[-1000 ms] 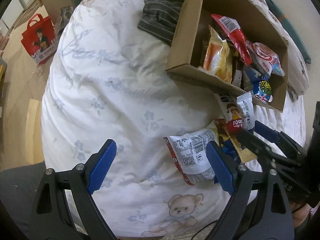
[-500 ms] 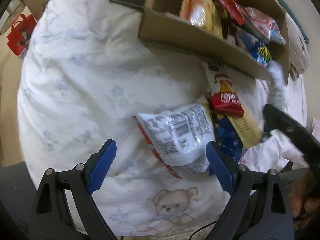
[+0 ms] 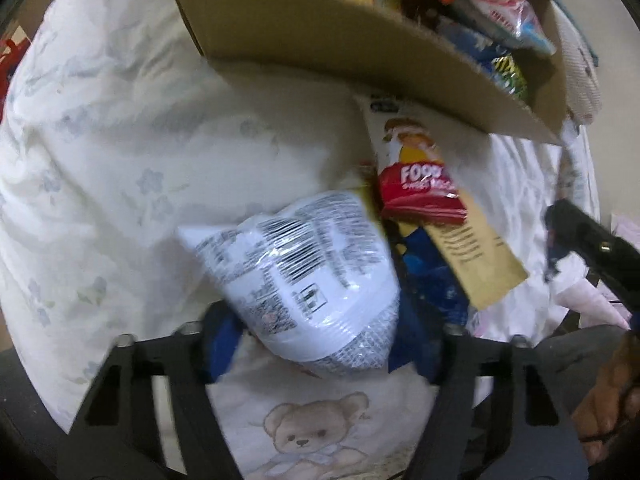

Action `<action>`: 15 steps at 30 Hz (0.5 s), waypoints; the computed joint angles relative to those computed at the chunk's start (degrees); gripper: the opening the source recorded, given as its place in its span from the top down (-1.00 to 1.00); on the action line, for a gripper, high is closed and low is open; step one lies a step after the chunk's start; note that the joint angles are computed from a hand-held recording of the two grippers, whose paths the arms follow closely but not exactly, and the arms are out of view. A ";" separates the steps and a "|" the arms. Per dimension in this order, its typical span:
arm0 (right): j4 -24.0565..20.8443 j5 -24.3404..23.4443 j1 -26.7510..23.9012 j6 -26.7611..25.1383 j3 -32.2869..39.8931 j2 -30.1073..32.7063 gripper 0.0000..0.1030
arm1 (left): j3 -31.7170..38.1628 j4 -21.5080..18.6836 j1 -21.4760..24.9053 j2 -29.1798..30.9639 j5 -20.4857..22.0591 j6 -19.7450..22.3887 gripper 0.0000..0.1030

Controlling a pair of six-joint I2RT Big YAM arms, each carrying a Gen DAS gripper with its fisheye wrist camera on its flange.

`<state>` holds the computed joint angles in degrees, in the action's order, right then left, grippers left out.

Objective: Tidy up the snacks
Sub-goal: 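Grasp the white printed bag with the left tool and lift it toward the box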

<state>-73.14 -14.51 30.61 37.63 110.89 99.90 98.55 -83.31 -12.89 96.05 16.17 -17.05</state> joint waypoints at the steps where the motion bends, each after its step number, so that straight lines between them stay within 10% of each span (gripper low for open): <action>1: -0.09 0.10 -0.03 0.24 0.03 0.11 0.66 | 0.04 0.05 0.14 -0.30 -0.25 -0.10 -0.11; 15: 0.59 0.18 0.48 0.10 0.19 -0.43 0.66 | -0.60 -0.46 3.22 -6.91 -5.20 0.33 0.00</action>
<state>-72.56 -14.33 31.09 37.73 111.08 99.48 97.95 -83.76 -9.67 89.14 10.98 -16.72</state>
